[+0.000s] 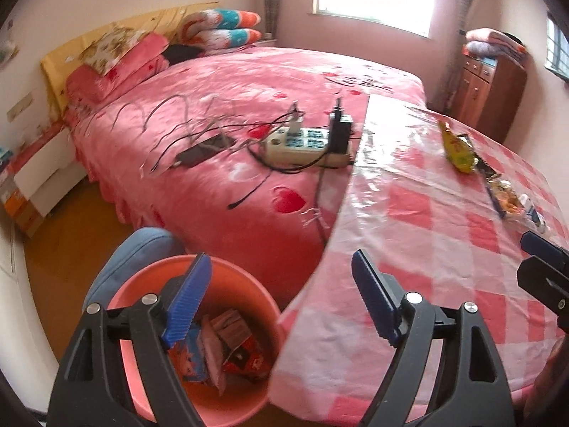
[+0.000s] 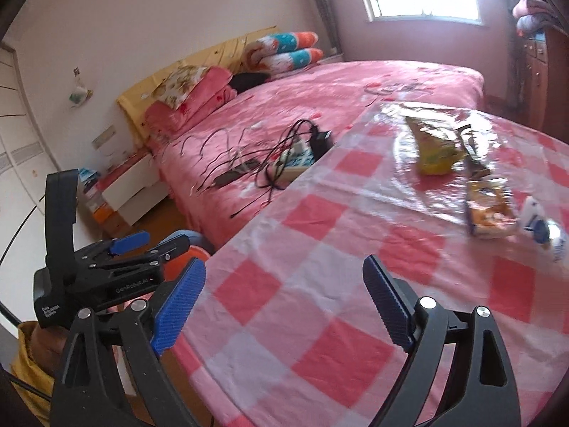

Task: Collect trash
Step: 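Move both tools back over the remaining trash on the sheet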

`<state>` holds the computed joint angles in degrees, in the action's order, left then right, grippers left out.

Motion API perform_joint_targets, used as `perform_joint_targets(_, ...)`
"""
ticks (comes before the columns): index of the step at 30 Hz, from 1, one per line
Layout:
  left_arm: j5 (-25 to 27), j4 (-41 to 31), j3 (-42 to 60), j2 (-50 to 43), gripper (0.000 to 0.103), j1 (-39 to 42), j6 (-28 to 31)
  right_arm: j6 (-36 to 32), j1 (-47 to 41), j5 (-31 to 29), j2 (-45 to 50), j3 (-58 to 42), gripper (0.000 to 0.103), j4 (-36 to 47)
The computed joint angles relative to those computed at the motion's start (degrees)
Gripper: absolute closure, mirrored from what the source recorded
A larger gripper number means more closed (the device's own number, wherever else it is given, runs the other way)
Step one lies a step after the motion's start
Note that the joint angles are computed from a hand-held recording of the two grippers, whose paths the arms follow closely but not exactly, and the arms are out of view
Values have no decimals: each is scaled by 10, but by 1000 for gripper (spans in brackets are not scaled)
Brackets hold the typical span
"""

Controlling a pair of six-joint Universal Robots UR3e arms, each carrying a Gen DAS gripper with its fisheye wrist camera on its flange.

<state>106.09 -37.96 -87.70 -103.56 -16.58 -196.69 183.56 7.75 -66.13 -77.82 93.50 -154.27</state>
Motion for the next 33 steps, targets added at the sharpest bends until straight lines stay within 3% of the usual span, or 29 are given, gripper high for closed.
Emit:
perform_joint_targets(16, 28, -85, 218, -131, 21, -92, 3, 9, -127, 57, -93, 132, 14, -58)
perform_joint_targets(33, 43, -242, 558, -328, 21, -152, 21, 0, -288, 135, -154, 220, 14, -76)
